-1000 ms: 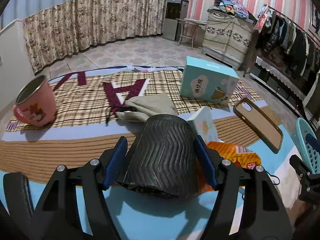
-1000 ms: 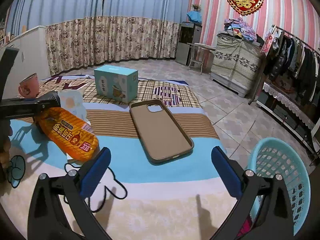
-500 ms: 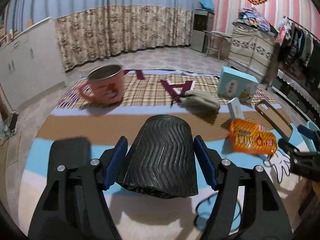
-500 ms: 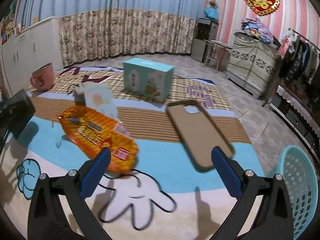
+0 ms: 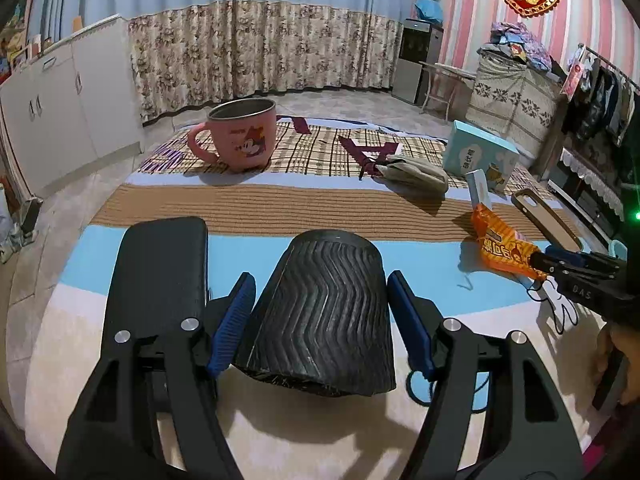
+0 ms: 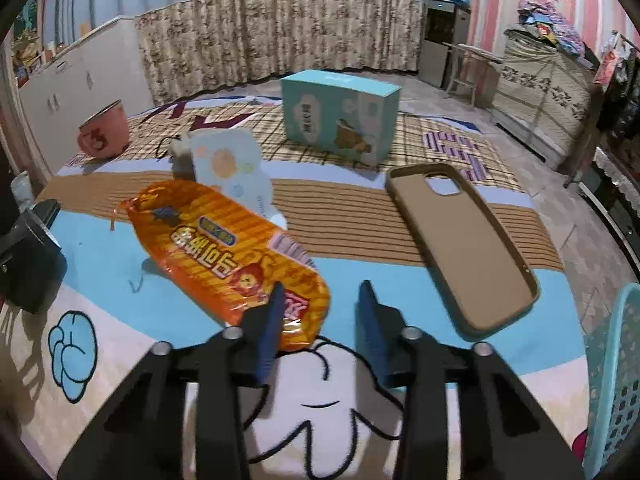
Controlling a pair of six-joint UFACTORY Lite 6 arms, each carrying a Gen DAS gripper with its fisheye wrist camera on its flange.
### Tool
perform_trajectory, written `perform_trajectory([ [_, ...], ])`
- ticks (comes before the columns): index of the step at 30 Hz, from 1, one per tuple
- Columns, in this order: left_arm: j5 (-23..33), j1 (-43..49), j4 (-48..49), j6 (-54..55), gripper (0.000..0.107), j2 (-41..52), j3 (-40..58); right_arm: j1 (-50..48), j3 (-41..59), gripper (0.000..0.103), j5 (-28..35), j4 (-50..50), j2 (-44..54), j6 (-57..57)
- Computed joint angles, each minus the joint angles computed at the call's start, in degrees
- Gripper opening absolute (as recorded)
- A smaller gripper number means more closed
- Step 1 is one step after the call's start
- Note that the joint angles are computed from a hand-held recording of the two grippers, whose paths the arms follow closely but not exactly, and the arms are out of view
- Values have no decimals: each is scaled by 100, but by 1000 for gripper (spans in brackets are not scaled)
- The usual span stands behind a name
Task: Collect trash
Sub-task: 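Carry the black object and orange snack bag over the blue basket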
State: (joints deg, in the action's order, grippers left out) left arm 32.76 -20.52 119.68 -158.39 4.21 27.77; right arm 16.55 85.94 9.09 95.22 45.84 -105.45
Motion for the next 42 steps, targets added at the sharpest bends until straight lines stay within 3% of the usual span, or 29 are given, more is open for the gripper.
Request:
perform_trajectory([
  [4, 24, -106, -127, 18, 66, -7, -39, 36, -46, 10, 54, 42, -40, -134],
  [13, 171, -449, -771, 493, 66, -189, -32, -303, -867, 6, 505, 1964, -748, -2129],
  [20, 355, -964, -1750, 1288, 66, -416, 222, -935, -1624, 5, 994, 2161, -1691, -2483],
  [33, 808, -2051, -2814, 2295, 66, 368, 1732, -2574, -2421, 5, 1712, 1080, -3034, -1978],
  [42, 1035, -2695, -3438, 3233, 66, 1498, 3506, -3901, -2113, 5, 2226, 390, -2868, -1516],
])
